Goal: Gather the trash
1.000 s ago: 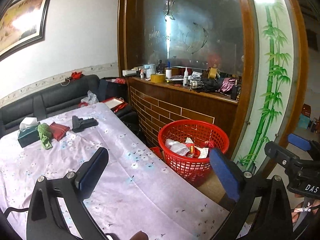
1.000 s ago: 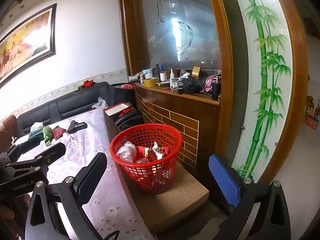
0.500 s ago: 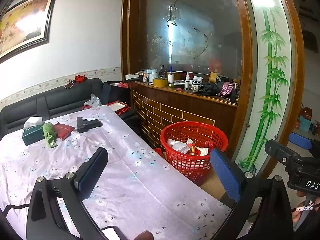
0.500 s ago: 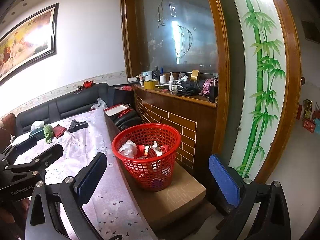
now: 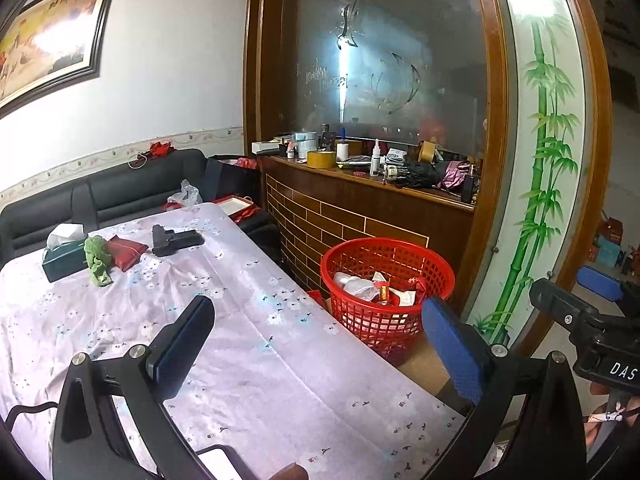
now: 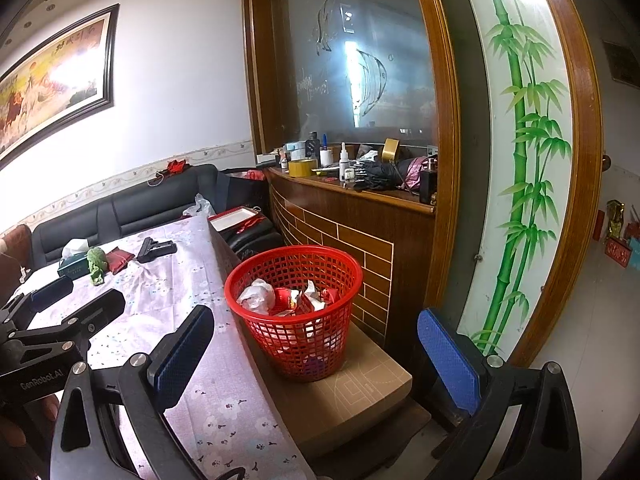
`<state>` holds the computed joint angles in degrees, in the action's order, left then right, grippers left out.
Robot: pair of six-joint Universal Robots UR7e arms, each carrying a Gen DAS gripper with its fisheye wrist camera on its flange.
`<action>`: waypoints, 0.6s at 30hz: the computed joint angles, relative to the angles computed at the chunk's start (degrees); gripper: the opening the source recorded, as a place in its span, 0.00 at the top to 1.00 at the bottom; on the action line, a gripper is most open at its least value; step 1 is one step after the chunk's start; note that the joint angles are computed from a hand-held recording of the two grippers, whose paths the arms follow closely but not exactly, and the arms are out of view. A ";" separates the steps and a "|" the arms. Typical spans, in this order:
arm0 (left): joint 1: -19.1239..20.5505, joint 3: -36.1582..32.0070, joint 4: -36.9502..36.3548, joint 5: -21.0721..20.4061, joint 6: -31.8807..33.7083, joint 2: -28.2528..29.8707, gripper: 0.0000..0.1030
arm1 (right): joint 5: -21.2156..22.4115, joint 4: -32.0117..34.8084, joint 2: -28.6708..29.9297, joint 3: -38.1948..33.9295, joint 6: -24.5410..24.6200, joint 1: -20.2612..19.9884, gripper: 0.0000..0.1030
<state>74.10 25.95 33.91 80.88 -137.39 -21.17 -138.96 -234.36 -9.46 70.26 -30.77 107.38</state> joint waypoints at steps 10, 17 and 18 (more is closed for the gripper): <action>-0.05 1.60 -0.68 0.49 0.73 -0.72 0.00 | -0.01 0.15 -0.06 0.12 0.11 -0.04 0.00; -0.10 1.59 -0.26 0.58 1.01 -0.70 0.00 | -0.08 0.12 -0.04 0.06 0.08 -0.10 0.00; -0.10 1.66 -0.35 0.62 0.97 -0.73 0.00 | -0.08 0.12 -0.04 0.06 0.08 -0.10 0.00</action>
<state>74.00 27.61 33.56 81.50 -136.42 -21.90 -139.03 -234.24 -9.50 70.32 -30.69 107.28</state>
